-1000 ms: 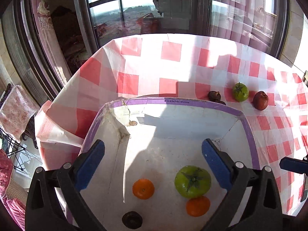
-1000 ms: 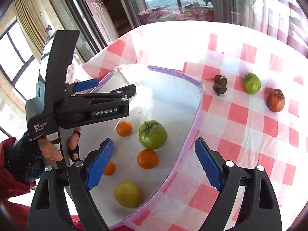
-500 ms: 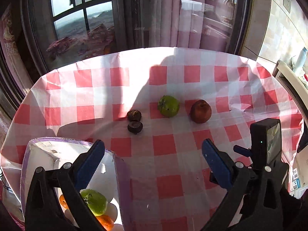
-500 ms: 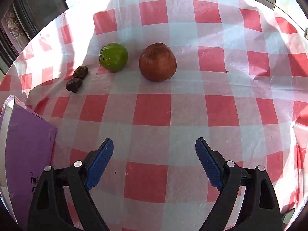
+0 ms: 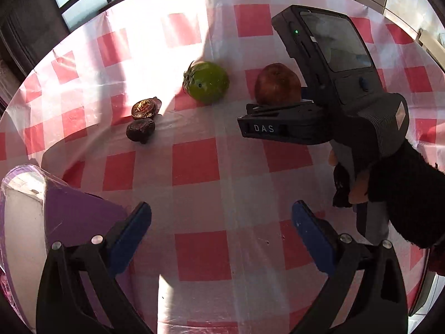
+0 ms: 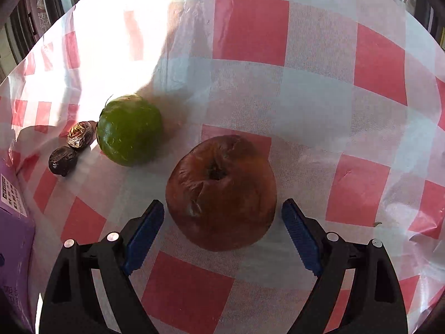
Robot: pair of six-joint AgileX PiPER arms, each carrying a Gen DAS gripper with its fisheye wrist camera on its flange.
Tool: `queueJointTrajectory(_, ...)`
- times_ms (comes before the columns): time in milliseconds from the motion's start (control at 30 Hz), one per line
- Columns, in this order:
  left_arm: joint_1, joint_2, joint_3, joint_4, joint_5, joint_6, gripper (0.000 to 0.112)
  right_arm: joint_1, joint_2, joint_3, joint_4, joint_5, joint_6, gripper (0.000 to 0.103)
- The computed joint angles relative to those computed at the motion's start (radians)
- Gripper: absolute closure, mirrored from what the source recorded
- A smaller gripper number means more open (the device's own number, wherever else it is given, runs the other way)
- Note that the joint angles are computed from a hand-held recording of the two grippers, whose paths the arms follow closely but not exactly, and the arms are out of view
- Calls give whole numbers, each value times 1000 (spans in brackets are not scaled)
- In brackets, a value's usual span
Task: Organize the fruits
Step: 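Grasp the red apple with the right tool while the left tool approaches the mangosteen, then grasp the dark mangosteen with the left tool while the right tool holds the apple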
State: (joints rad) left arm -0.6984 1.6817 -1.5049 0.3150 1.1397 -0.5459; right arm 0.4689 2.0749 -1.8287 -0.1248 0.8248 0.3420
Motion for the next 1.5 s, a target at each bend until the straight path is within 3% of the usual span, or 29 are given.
queueJointTrajectory(100, 24, 46, -2, 12, -16, -45, 11, -4, -3, 20, 2, -40, -32, 19)
queueJointTrajectory(300, 92, 134, -40, 49, -21, -113, 11, -11, -52, 121, -16, -129, -50, 32)
queueJointTrajectory(367, 120, 159, -62, 51, -28, -124, 11, -13, -72, 160, -23, -161, -54, 40)
queueJointTrajectory(567, 180, 242, -161, 66, -80, -138, 11, -23, -102, 223, -20, -207, -55, 40)
queueJointTrajectory(767, 239, 342, -279, 146, -32, -223, 12, -19, -103, 236, -21, -217, -49, 40)
queueJointTrajectory(967, 344, 337, -274, -6, -118, -129, 44, -16, -92, 220, -23, -211, -46, 40)
queueJointTrajectory(1067, 335, 323, -269, -2, -113, -130, 70, -15, -89, 215, -23, -209, -46, 40)
queueJointTrajectory(1500, 141, 178, -110, -64, -107, -60, 72, -10, -108, 245, -45, -212, -24, 41)
